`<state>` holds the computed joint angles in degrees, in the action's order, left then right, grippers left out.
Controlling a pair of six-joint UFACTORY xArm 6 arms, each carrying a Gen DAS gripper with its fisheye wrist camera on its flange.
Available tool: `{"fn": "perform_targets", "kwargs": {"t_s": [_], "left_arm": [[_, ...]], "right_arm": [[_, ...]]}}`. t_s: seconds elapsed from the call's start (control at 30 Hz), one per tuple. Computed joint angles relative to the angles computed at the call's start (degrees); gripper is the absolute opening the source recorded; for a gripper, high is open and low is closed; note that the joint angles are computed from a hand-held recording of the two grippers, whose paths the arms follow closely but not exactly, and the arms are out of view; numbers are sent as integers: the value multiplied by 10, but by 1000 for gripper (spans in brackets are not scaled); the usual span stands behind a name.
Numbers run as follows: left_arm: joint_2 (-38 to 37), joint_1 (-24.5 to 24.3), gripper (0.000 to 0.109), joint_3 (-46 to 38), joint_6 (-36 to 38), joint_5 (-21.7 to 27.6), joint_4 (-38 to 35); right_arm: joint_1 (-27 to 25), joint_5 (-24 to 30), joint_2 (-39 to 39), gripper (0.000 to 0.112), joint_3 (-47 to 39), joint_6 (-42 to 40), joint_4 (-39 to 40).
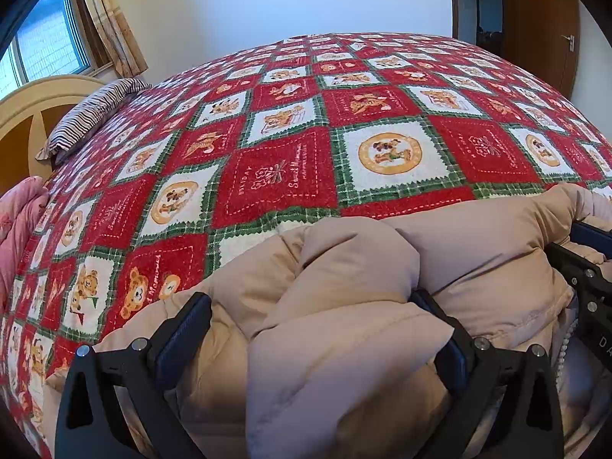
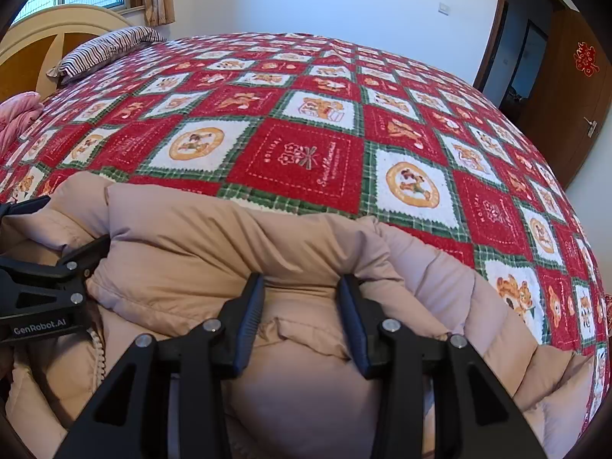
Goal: Fold large clothes
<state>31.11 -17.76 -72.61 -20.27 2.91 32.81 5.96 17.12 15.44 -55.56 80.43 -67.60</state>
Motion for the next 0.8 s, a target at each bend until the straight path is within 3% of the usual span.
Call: {"fn": "perform_targets", "kwargs": {"t_s": [0.43,0.67,0.8], "left_arm": [[2,-2,103,-4,7,5,-6],[6,0,103,-14,-43,12,54],[7,-2,103,-17,-23,18,37]], "right_arm": [[1,7,4,44,-4,-9,7],[16,41,8,44,-13,-37,29],[22,57,10,44,-18,-55,41]]}}
